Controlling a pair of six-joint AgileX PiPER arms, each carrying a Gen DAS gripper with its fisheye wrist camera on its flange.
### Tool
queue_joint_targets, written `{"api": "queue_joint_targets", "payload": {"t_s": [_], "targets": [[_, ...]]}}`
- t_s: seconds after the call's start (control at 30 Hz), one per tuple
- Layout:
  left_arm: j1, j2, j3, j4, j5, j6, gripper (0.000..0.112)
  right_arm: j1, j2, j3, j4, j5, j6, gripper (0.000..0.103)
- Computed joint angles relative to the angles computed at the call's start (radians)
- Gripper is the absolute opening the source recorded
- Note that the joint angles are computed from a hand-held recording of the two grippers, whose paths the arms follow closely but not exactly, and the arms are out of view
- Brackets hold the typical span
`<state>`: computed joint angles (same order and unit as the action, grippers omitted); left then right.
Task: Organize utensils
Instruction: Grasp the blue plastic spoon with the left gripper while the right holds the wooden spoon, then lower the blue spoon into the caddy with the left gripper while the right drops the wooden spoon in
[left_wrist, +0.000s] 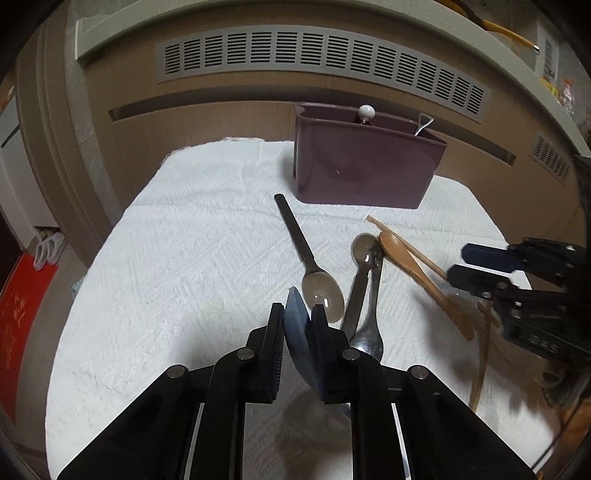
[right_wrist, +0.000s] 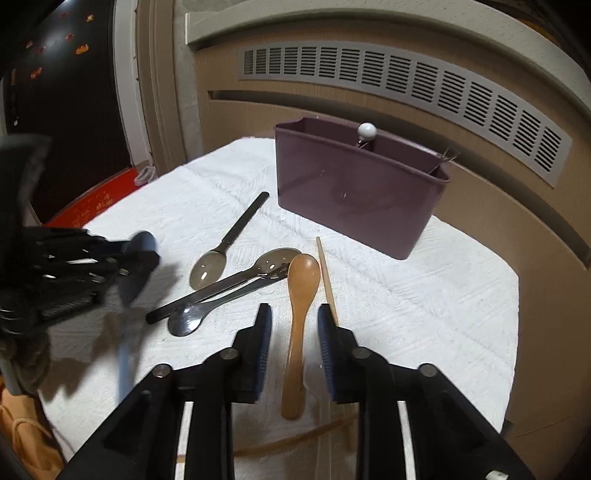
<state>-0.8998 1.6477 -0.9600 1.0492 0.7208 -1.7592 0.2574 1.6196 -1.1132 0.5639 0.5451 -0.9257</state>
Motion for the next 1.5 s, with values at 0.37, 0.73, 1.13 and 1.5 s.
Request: {"api": "queue_joint_targets", "payload": {"t_s": [0.37,0.73,1.13,1.5], "targets": [[0.052,-0.116,0.144,0.119,-0.102,-0.116,0.013,0.082,0.265,-0.245,-0.233,0.040,0.386,0.030],[0.071,-0.151,0.203,0.201,-0.182,-0.205,0.013,0.147,0.251,-0.247,-0.427,0.018,0.557,0.028],[-0.155,-0.216,0.116,0.193,0.094,-0.131,0.011,0.065,-0.159,0.038,-0.134,-0.023,0.304,0.028],[-0.259,-0.224,-0.147,0.237,0.337,0.121,0.011,0.024,-0.321,-0.001,-0.069,0.013,0.255,0.028]]}}
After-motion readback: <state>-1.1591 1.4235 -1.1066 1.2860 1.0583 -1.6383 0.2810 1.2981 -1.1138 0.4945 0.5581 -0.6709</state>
